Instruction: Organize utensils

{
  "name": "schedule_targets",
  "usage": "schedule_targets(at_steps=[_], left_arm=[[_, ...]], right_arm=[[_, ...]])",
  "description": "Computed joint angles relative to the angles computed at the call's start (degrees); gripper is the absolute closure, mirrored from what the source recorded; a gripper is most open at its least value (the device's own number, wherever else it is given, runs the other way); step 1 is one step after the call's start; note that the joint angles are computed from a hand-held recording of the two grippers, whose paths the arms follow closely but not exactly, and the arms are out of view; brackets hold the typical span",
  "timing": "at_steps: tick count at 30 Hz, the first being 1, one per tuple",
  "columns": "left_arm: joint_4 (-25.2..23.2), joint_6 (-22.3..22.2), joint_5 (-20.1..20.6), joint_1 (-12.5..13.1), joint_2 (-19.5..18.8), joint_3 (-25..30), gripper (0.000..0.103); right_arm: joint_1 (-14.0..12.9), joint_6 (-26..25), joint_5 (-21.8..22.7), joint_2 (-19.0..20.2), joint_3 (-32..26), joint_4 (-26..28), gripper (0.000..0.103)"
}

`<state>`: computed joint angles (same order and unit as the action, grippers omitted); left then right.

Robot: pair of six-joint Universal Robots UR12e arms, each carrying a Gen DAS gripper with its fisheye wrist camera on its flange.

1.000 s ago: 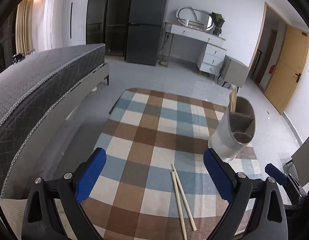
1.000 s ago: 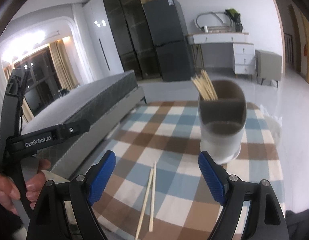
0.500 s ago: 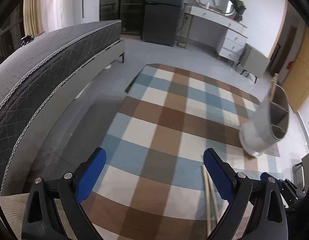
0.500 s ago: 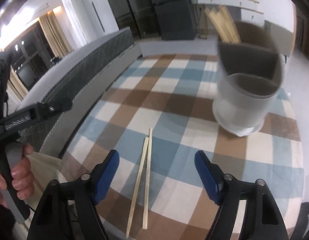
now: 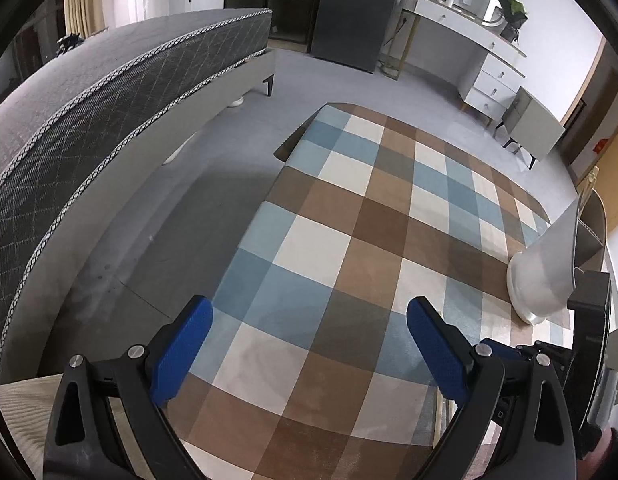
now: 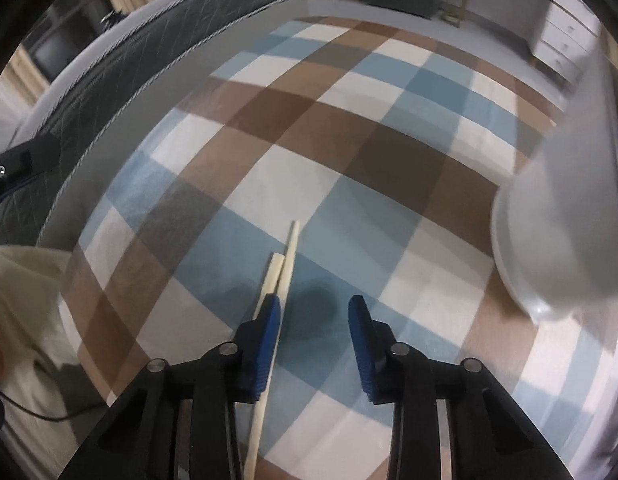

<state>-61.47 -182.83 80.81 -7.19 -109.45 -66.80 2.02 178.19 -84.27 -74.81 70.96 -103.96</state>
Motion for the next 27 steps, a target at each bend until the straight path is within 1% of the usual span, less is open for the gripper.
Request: schedule_targets(at_steps=[2,5,7,11,13,16,20,21,26,27], left_arm=[[-0.9,-0.4,-0.3,0.2,-0.2,0.4,0.008],[-2.3,-1.3,-1.4,0.6,-0.4,1.0,0.008],[-3.2,-1.8,-1.2,0.7,-0.5,1.4,0.008],[-2.1,-3.6,-1.6,1.3,-0.2,1.2,0.008],[-2.2,-4.0,-2.1,1.6,-0.2,1.2,0.008],[-3.3,-4.7,-3.4,2.0,-0.4,1.6,0.008],[-4.5,-5.3,-4.8,2.4,-0.5,2.1,0.008],[-4.6,-5.4,-4.9,2.5,-0.5,2.1,0.008],[-4.8,-5.8,-5.0,2.7,-0.4,2.1,0.008],[-4.9,-6.0,-4.9,2.7,-0.5,2.2,0.008]], right_arm=[[0.2,-1.1,0.1,0.7,-1.2,1.7,0.070],[0.8,-3.3,-0.4,2.0,-3.3,5.9,0.071],[1.3,-4.3,-1.8,2.7,-4.3,7.9,0.072],[2.3,-4.6,-5.2,3.7,-6.1,9.2,0.073],[2.6,-5.5,-5.6,4.4,-7.4,10.9,0.078],[2.9,-6.6,-6.8,5.0,-8.8,13.2,0.080],[3.0,-6.9,-7.4,5.5,-9.6,15.4,0.081],[3.1,-6.8,-7.6,5.3,-9.2,14.7,0.081],[3.5,-6.2,-8.1,6.4,-10.7,14.6,0.082],[3.5,-6.2,-8.1,6.7,-11.1,14.5,0.090]])
